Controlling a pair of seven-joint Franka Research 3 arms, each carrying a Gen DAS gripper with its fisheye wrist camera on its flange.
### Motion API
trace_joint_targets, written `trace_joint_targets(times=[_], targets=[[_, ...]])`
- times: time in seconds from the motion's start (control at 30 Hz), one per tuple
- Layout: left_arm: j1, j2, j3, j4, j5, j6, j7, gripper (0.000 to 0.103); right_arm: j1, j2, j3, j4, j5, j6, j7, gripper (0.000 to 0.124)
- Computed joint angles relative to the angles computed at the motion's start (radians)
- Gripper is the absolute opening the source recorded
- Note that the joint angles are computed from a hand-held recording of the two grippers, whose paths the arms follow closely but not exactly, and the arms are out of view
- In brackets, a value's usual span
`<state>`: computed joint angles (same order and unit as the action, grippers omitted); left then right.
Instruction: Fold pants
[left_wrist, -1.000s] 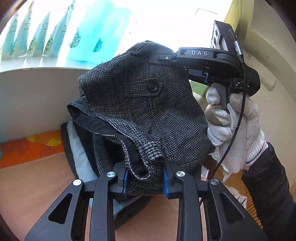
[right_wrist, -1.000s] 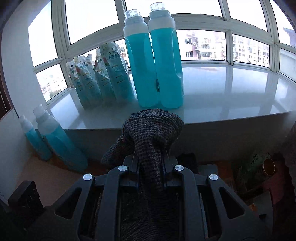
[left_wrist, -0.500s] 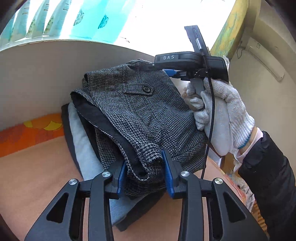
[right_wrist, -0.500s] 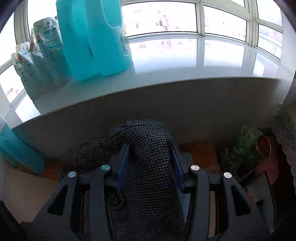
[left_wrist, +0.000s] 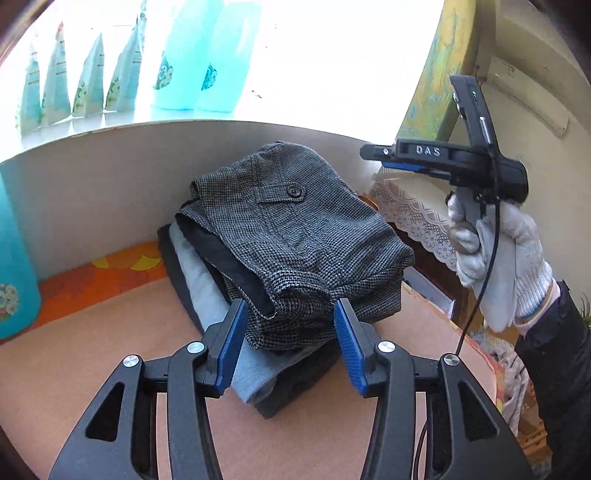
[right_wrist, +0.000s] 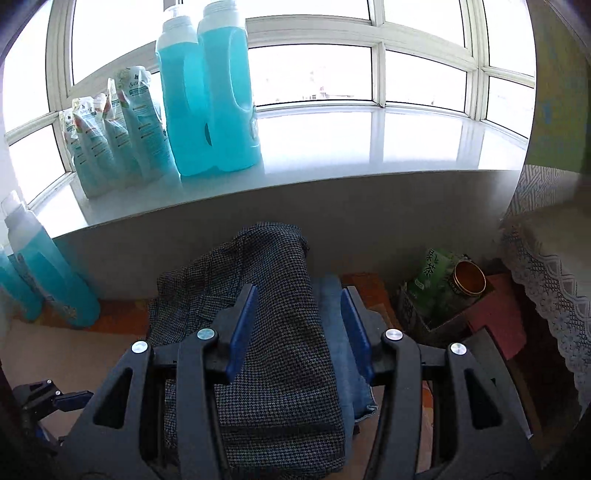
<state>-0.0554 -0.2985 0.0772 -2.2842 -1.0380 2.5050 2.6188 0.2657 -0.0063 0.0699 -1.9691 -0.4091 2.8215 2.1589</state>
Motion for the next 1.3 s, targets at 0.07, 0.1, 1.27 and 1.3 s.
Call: trace_joint_targets(times=[0.07, 0.1, 1.27, 1.3], targets=[[-0.001, -0.021, 0.003, -0.011, -0.009, -0.006, 0.005, 0.047, -0.004, -0.071, 0.01, -0.079, -0.052, 0.004, 0.065, 0.049], [-0.003, -0.033, 0.003, -0.017, -0.009, -0.005, 0.008, 0.047, -0.012, -0.107, 0.023, -0.114, -0.069, -0.003, 0.087, 0.049], [-0.111, -0.837, 0.075, -0.483, 0.511, -0.023, -0.32, 0.082, -0.013, -1.17, 0.564, -0.593, 0.136, -0.567, 0.335, 0.1], [-0.113, -0.847, 0.082, -0.485, 0.523, -0.03, -0.337, 0.082, -0.009, -1.174, 0.567, -0.593, 0.142, -0.569, 0.339, 0.1]])
